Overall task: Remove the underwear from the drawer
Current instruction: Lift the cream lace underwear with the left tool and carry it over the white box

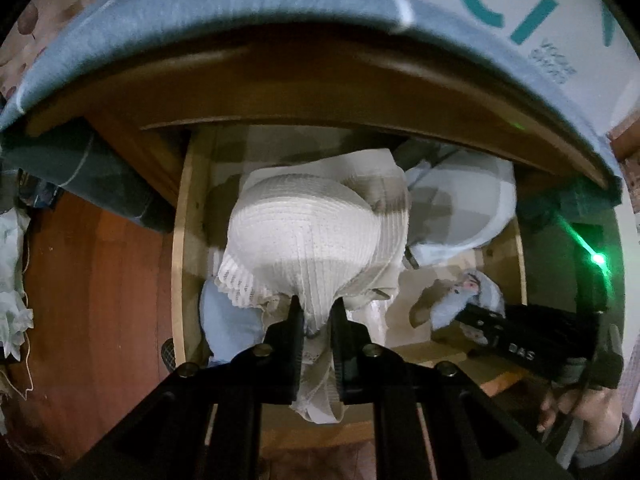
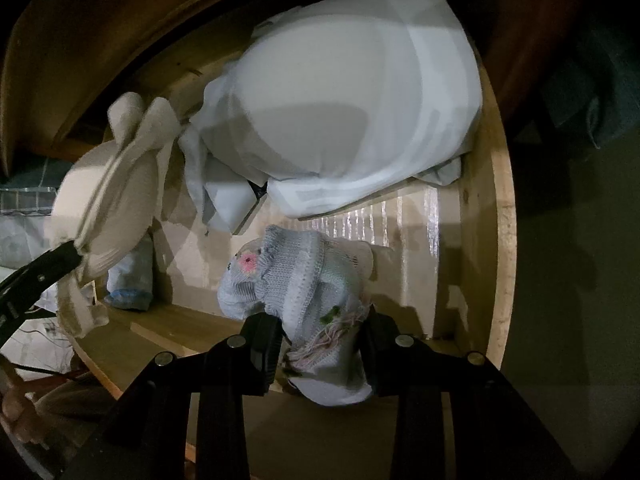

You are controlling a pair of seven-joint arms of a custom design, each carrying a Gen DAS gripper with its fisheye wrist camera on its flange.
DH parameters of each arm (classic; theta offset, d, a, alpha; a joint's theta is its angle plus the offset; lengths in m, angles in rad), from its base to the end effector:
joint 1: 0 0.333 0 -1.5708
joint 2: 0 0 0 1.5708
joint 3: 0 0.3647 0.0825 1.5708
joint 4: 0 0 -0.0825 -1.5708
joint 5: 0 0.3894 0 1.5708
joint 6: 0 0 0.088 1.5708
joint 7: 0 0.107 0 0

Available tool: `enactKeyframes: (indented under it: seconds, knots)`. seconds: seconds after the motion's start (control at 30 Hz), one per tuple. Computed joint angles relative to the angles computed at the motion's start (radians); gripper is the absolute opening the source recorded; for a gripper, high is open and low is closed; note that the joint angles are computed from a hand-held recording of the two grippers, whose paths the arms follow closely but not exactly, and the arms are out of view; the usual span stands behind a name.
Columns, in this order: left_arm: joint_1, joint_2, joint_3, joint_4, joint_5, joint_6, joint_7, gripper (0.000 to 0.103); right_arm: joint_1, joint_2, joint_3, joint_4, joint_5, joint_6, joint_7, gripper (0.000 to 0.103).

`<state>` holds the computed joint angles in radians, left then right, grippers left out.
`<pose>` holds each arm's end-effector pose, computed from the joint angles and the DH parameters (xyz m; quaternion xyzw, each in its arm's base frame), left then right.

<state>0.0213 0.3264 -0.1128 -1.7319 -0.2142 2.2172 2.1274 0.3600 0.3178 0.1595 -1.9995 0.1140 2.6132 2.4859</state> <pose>0.6790 -0.0608 0.4529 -0.4955 0.8582 -0.1334 0.0107 0.5684 0.3139 0.3753 -0.5033 0.8492 0.0494 0.1518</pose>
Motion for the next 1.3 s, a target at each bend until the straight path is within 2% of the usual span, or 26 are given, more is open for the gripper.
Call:
enactKeyframes:
  seconds: [0.5,0.87,1.03,1.3]
  knots:
    - [0.039,-0.102,0.003,-0.021,-0.082,-0.059,0.106,0.012,0.013,0.011,-0.011,0.025,-0.049,-0.043,0.034,0.032]
    - [0.05,-0.232,0.013,-0.066,-0.17,-0.105,0.235,0.012,0.014,0.016,-0.011,0.031,-0.05,-0.053,0.044,0.032]
    - [0.046,-0.259,0.021,-0.065,-0.187,-0.092,0.225,0.011,0.013,0.017,-0.011,0.031,-0.051,-0.054,0.043,0.032]
    - [0.049,-0.272,0.027,-0.031,-0.225,-0.147,0.249,0.011,0.011,0.017,-0.007,0.03,-0.04,-0.054,0.039,0.032]
